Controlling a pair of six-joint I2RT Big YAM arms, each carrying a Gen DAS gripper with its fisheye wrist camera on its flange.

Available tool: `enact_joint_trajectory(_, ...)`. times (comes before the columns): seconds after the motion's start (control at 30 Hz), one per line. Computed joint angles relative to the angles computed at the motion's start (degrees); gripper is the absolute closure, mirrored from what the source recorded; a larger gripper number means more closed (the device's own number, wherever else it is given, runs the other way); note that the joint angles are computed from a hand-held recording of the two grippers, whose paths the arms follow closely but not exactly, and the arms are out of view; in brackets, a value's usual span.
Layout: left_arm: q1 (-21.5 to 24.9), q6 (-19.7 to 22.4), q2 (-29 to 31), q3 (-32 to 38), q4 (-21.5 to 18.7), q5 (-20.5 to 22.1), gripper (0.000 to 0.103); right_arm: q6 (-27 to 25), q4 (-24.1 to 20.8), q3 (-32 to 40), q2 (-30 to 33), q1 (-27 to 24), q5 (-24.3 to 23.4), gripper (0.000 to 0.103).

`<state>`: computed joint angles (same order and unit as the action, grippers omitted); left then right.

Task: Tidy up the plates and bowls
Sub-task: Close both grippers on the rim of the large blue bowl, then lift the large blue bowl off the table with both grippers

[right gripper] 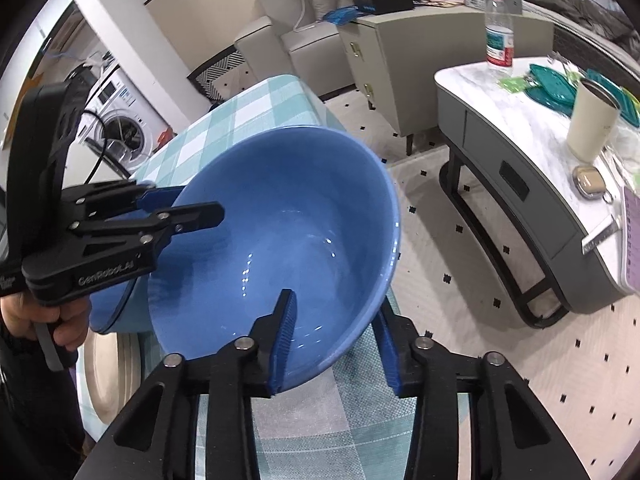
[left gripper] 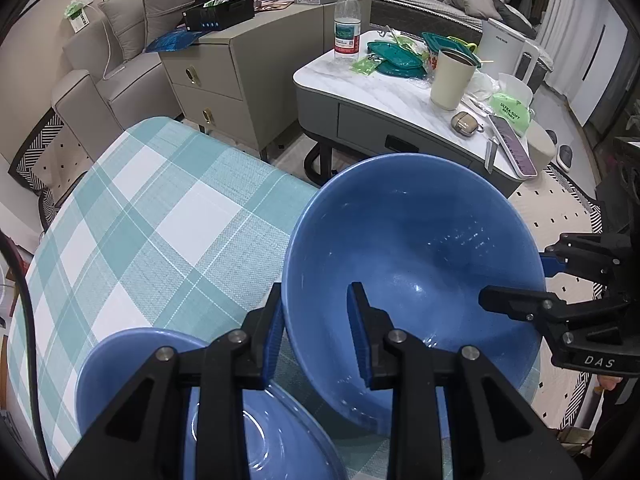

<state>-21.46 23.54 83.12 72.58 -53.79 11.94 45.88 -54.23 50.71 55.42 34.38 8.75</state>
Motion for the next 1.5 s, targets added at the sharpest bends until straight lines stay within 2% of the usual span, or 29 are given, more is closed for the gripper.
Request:
enact_joint_trajectory(0.4, 0.3, -0.5, -0.5, 0.0, 0.0, 0.5, 0.075, 0.3, -0.8, 0.6, 0.2, 0.7, 0.8, 0.066)
enact_joint_trajectory(0.93, 0.2, -0.7, -1.0, -0.5, -0.3, 1.4, 0.076, 1.4, -1.5, 0.4, -0.6, -0.1, 2.2, 0.073)
enact_joint_trajectory(1.5, 0.1, -0.6, -1.4, -0.5, -0.3, 1.6, 0.076, 2.2, -2.1, 0.8, -0.7, 0.4, 3.2, 0.073)
